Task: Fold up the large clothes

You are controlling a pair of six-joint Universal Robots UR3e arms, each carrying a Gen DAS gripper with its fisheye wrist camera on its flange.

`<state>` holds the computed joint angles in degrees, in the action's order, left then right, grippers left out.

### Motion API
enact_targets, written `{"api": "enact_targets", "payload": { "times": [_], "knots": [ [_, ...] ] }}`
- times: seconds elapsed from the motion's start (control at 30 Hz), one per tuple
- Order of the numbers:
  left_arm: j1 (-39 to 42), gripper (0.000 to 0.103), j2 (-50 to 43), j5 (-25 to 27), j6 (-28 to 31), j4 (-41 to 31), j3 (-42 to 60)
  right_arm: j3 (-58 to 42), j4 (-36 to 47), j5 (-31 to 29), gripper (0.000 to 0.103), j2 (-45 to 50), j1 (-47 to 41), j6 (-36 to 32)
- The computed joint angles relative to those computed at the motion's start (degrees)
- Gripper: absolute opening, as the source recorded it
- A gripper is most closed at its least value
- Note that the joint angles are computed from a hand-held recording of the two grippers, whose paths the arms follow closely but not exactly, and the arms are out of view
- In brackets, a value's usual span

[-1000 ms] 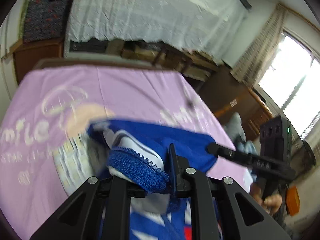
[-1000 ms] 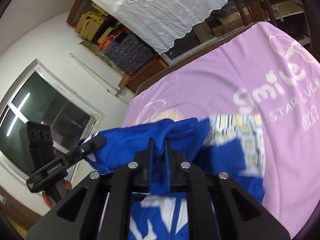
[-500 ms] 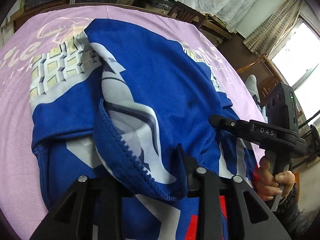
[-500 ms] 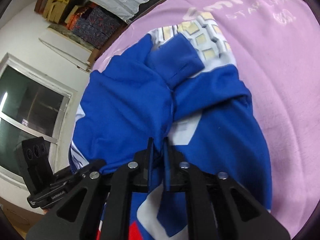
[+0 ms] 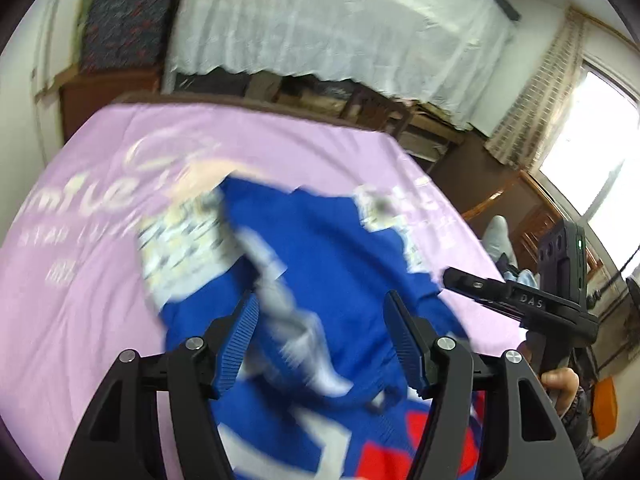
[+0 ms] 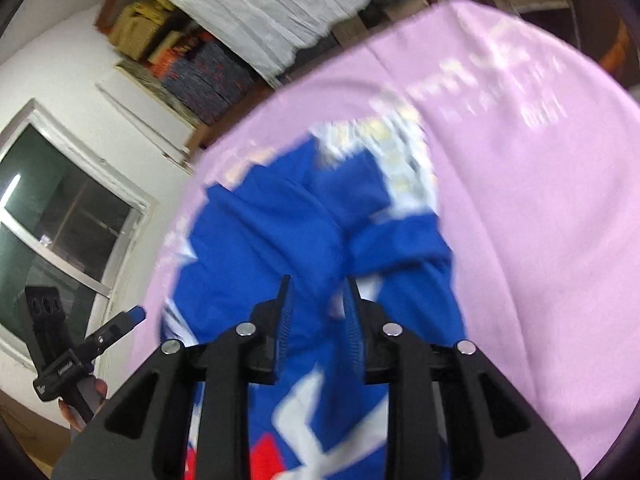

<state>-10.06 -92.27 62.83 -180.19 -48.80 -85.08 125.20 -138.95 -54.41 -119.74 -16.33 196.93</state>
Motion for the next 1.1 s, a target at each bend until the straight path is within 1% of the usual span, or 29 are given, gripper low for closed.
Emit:
{"api": "enact_targets", "payload": {
  "times": [0.13, 0.2, 0.27, 0.33, 0.4, 0.47, 0.5, 0.53, 0.57, 0.6, 0.67, 0.7, 0.73, 0.77, 0.8, 0.83, 0.87, 0.9, 0.93, 1.0, 1.1],
  "knots": [
    [-4.88, 0.065, -9.74, 1.91, -1.43, -1.56, 8.75, -8.75, -8.18, -4.09, 0.026, 11.77, 7.88, 3.76],
    [-6.27, 0.065, -13.81, 4.37, -1.75, -2.35, 11.57, -12.83, -10.27, -5.43, 0.026, 18.02, 10.53, 5.35],
    [-6.13, 0.065, -15.33, 5.57, -1.66, -1.83, 10.84, -16.1, -11.58, -6.34, 0.026, 23.9, 12.33, 6.4],
    [-5.39, 0.065, -16.85, 5.69, -1.35, -1.31, 9.74, -17.14, -11.91, -6.01, 0.026, 27.47, 12.31, 6.36],
    [-4.58, 0.065, -17.69, 4.2, -0.42, -0.59, 8.93, -16.79, -12.46, -5.92, 0.025, 30.0, 11.55, 6.63],
    [-5.0, 0.065, -17.77, 5.01, 0.63, 0.03, 8.71, -14.96, -13.94, -3.7, 0.022, 31.9, 9.65, 6.43],
    [-5.56, 0.065, -17.91, 6.03, 1.12, 0.78, 8.46, -13.12, -15.01, 0.32, 0.014, 32.88, 7.33, 6.05],
    [-6.61, 0.066, -18.24, 7.95, 2.05, 1.56, 8.42, -11.85, -15.47, 2.59, 0.004, 32.98, 5.76, 6.19],
    [-8.04, 0.066, -18.7, 10.65, 2.99, 2.07, 8.77, -10.52, -15.48, 5.88, 0.001, 33.16, 3.58, 6.49],
    [-8.81, 0.067, -18.93, 12.08, 3.39, 2.48, 8.86, -9.25, -16.2, 8.42, 0.0, 33.4, 2.15, 6.67],
    [-11.39, 0.072, -19.84, 16.56, 4.94, 3.64, 9.34, -7.35, -17.2, 12.24, 0.0, 33.82, 0.2, 7.04],
    [-12.3, 0.072, -20.41, 18.17, 5.27, 3.65, 10.09, -7.26, -16.93, 12.16, 0.0, 33.6, 0.13, 6.73],
    [-13.48, 0.072, -20.57, 20.43, 5.62, 4.04, 10.19, -7.49, -16.51, 10.97, 0.0, 33.08, 0.61, 6.3],
    [-13.89, 0.073, -20.38, 21.25, 5.62, 4.18, 10.01, -7.92, -16.04, 9.0, 0.0, 32.4, 1.45, 5.85],
    [-13.97, 0.073, -19.84, 21.14, 5.31, 4.01, 9.69, -8.38, -15.19, 7.36, 0.0, 31.65, 2.06, 5.13],
    [-13.19, 0.073, -18.23, 18.97, 5.08, 4.0, 8.18, -8.73, -14.43, 5.65, 0.0, 30.79, 2.75, 4.45],
    [-12.13, 0.073, -16.29, 16.22, 5.2, 4.18, 6.25, -8.83, -13.96, 4.25, 0.002, 29.73, 3.49, 4.29],
    [-11.57, 0.073, -14.91, 14.82, 5.38, 4.31, 4.94, -8.74, -12.99, 2.88, 0.005, 28.05, 3.99, 4.06],
    [-11.22, 0.074, -13.12, 14.25, 5.9, 4.9, 2.92, -8.26, -12.2, 2.44, 0.014, 26.09, 4.15, 3.42],
    [-11.67, 0.076, -11.96, 15.59, 6.42, 5.34, 1.36, -6.96, -10.94, 1.85, 0.025, 22.05, 4.54, 2.14],
    [-11.82, 0.078, -11.71, 16.86, 6.56, 4.26, -0.1, -6.25, -8.23, 1.74, 0.026, 18.17, 5.36, 0.31]
  ]
}}
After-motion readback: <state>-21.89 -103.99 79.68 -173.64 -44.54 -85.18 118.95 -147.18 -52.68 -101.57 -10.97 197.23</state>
